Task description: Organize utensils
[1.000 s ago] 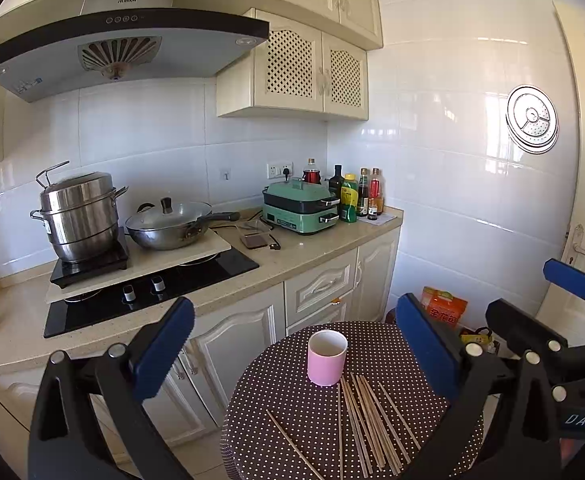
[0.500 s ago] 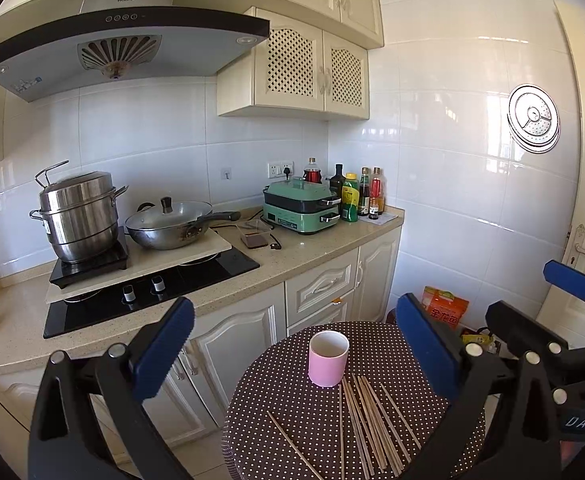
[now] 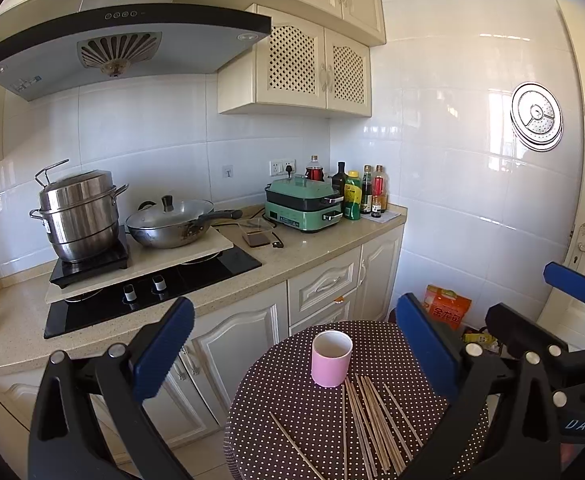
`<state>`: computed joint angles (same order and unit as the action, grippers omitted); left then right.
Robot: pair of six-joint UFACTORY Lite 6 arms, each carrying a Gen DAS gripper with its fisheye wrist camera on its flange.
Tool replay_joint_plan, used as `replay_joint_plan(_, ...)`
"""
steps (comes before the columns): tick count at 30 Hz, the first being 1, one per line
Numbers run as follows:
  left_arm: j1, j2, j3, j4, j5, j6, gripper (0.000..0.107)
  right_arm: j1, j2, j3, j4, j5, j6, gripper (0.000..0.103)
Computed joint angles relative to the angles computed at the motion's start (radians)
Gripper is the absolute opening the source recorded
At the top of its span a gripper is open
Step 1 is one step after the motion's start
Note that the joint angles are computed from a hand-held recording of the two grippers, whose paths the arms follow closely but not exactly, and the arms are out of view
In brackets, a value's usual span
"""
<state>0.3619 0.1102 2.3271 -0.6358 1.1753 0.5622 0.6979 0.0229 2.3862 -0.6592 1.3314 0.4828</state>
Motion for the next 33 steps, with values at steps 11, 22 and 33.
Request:
replay_joint_plan(11,-0.005,0.029,0.024,0.005,-0.001,0.000,0.099,-0.019,0.006,-0.004,0.015,-0.007,-0.001,0.097)
replay_joint_plan(22,-0.020,0.100,0.112,0.023,0.020,-0.017,0.099,-0.023,0.068,0.070,0.022,0.016,-0.005,0.097)
replay_joint_plan(33,0.018,0.273,0.316,-0.014,0.109,0.019,0.099,0.030,0.128,0.078,-0.037,0.045,0.082,0.097)
